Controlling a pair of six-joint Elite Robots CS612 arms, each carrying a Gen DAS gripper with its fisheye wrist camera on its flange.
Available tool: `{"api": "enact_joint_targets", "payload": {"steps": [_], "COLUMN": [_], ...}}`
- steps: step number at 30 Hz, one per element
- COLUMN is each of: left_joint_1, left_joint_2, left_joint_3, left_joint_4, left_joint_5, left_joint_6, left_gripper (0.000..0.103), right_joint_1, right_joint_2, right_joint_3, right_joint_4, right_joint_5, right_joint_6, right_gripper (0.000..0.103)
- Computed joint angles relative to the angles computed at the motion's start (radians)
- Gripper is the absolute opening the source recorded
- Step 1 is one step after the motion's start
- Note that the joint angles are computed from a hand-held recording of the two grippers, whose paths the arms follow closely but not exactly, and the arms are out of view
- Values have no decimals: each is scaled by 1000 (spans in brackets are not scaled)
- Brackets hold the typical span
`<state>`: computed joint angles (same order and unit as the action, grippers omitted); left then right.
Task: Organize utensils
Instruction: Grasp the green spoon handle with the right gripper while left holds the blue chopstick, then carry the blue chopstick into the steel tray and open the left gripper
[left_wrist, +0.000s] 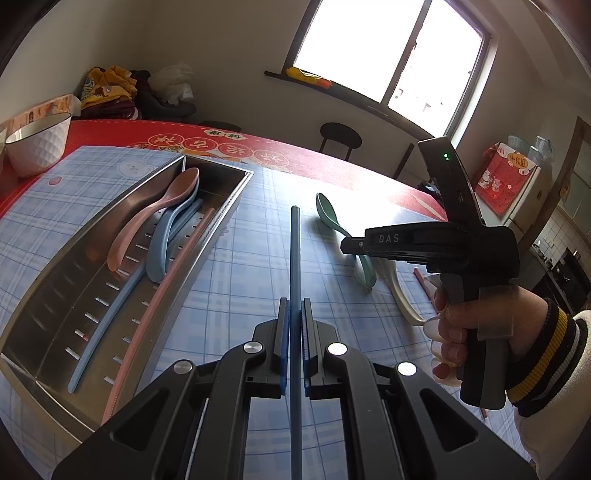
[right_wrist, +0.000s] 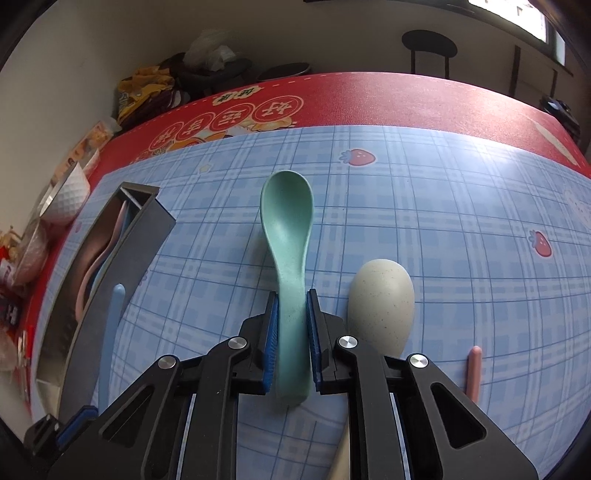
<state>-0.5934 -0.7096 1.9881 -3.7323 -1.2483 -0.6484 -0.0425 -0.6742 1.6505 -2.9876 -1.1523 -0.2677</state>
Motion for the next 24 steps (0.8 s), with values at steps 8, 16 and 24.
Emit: {"api": "enact_joint_targets", "payload": {"steps": [8,16,24], "left_joint_1": [0,-10,-15], "left_joint_2": [1,-3,-12], "left_joint_3": [1,4,3], "left_joint_4": [-11,-6,21], "left_joint_5": [-1,25,6], "left_joint_6": [8,20,61], "left_gripper": [6,6,6], "right_joint_1": [-32,-80,-110], "right_joint_2": [-33,-50,-59], "right_joint_3": [118,262,332], "right_joint_4": [-151,-394,-527], "right_joint_5": [65,133,167], "right_joint_6": [61,127,124], "right_gripper": [15,15,15]}}
